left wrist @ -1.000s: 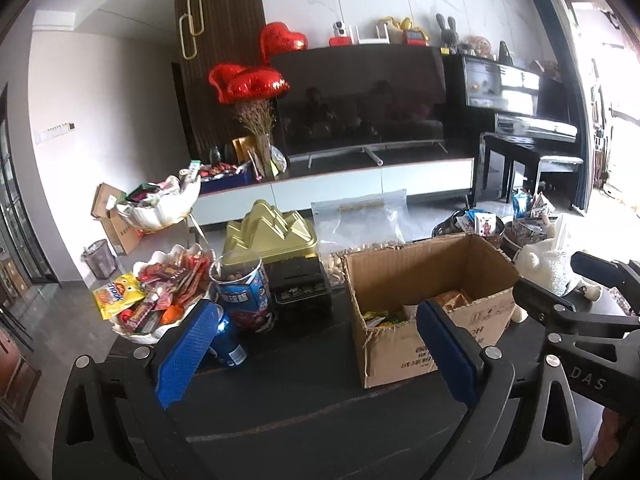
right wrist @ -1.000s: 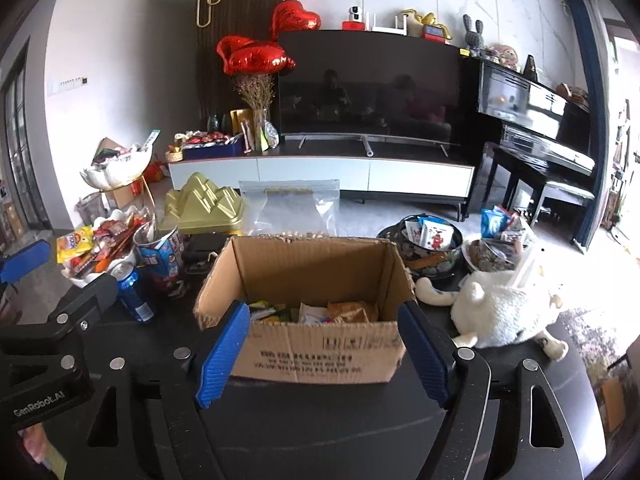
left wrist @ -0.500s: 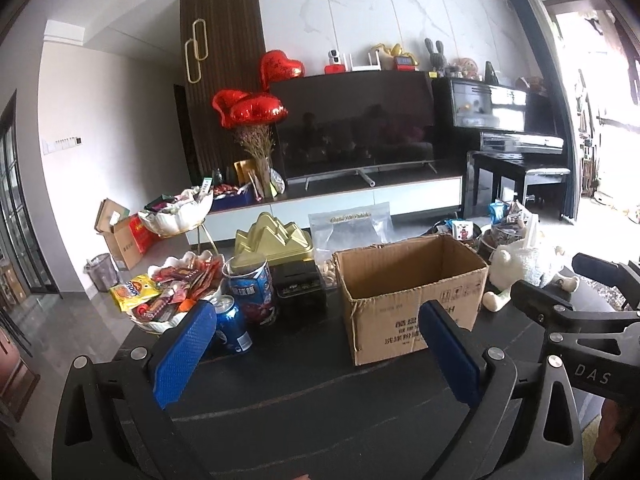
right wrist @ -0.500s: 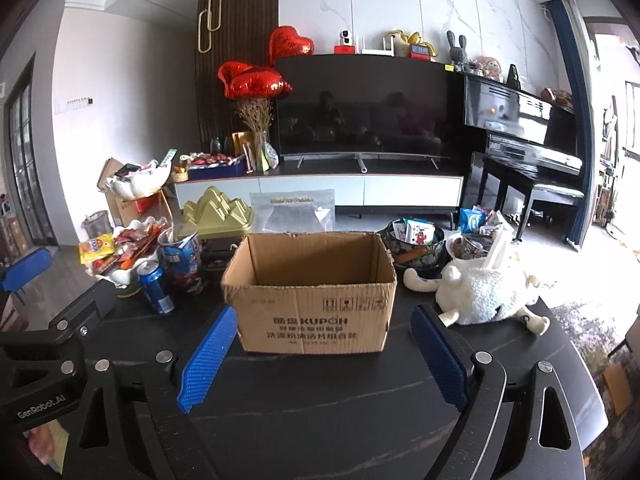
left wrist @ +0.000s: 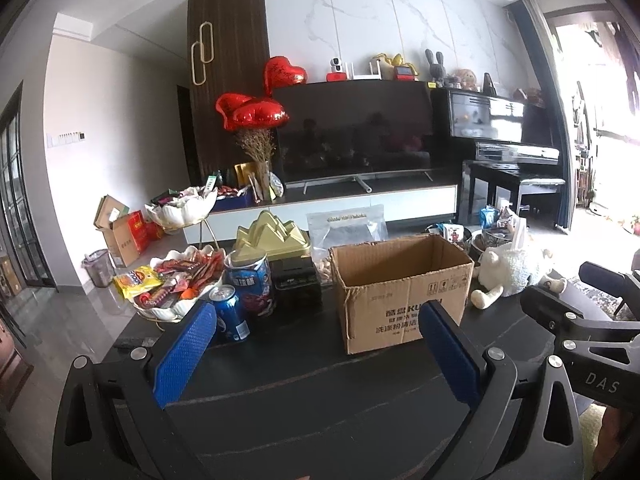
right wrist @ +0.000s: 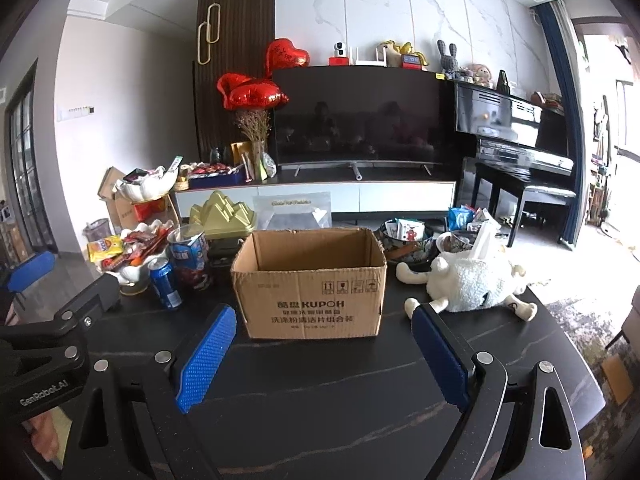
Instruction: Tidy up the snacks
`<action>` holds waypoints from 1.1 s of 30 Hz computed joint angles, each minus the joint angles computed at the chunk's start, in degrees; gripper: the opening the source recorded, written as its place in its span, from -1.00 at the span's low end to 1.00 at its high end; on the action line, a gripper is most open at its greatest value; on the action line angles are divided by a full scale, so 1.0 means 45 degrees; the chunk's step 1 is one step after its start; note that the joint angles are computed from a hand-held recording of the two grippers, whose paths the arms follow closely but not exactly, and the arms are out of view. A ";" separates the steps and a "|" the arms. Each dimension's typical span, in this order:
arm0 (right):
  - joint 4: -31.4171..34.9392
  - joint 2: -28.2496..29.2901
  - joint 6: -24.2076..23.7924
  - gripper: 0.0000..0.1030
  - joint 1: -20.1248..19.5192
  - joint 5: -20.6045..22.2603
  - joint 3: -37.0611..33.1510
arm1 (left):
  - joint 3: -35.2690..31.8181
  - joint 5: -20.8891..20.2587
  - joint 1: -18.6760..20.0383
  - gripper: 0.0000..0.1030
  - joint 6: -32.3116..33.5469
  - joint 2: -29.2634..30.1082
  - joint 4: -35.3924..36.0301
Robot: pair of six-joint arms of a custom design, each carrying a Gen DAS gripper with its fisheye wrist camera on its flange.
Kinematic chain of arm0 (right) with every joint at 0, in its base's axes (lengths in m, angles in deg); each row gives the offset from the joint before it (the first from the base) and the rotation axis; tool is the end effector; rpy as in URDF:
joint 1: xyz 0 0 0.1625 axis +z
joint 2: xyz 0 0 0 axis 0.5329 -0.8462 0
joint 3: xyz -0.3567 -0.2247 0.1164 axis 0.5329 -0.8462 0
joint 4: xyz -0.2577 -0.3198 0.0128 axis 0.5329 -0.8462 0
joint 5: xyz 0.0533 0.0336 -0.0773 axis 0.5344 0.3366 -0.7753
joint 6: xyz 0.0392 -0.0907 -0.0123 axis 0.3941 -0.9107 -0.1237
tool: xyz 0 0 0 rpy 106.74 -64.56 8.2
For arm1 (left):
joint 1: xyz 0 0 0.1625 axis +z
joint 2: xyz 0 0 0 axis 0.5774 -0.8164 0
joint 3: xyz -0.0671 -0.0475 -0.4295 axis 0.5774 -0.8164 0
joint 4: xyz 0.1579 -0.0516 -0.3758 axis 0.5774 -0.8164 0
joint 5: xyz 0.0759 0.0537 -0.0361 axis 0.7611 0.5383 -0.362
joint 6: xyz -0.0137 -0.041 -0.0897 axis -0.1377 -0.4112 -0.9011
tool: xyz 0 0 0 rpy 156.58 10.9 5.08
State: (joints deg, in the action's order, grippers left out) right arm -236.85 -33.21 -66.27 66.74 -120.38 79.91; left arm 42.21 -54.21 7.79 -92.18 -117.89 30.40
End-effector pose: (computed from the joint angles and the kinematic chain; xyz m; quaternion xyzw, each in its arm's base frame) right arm 0.2076 -0.6713 0.2583 0.2710 -0.8098 0.4453 0.2692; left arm -0.3376 -0.6253 0.1415 0.1759 0.7351 -0.5216 0.3957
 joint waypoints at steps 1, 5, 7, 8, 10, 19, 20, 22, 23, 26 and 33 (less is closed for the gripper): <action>-0.0042 -0.0044 0.0011 0.76 -0.0017 0.0036 0.0076 | 0.0136 -0.0014 -0.0030 1.00 -0.0086 -0.0053 -0.0040; -0.0235 -0.0126 -0.0048 0.76 -0.0059 0.0077 0.0283 | 0.0801 -0.0199 -0.0161 1.00 0.0139 -0.0358 -0.0717; -0.0257 -0.0149 -0.0049 0.76 -0.0061 0.0070 0.0327 | 0.1125 -0.0312 -0.0211 1.00 0.0446 -0.0507 -0.1229; -0.0308 -0.0154 -0.0073 0.76 -0.0063 0.0068 0.0352 | 0.1272 -0.0389 -0.0238 1.00 0.0607 -0.0574 -0.1479; -0.0419 -0.0175 -0.0124 0.76 -0.0063 0.0044 0.0435 | 0.1455 -0.0481 -0.0260 1.00 0.0802 -0.0671 -0.1785; -0.0795 -0.0363 -0.0316 0.76 -0.0074 0.0143 0.0878 | 0.1867 -0.0658 -0.0354 1.00 0.1047 -0.0876 -0.2317; -0.0794 -0.0364 -0.0331 0.76 -0.0068 0.0141 0.0877 | 0.1906 -0.0670 -0.0376 1.00 0.1084 -0.0897 -0.2367; -0.0818 -0.0429 -0.0316 0.76 -0.0062 0.0171 0.0967 | 0.1939 -0.0710 -0.0404 1.00 0.1114 -0.0918 -0.2416; -0.0813 -0.0431 -0.0331 0.76 -0.0068 0.0195 0.0971 | 0.1910 -0.0685 -0.0398 1.00 0.1054 -0.0902 -0.2337; -0.0907 -0.0465 -0.0344 0.76 -0.0062 0.0220 0.1052 | 0.1903 -0.0680 -0.0399 1.00 0.1072 -0.0899 -0.2354; -0.0921 -0.0572 -0.0256 0.76 -0.0039 0.0218 0.1212 | 0.1886 -0.0718 -0.0435 1.00 0.1022 -0.0896 -0.2242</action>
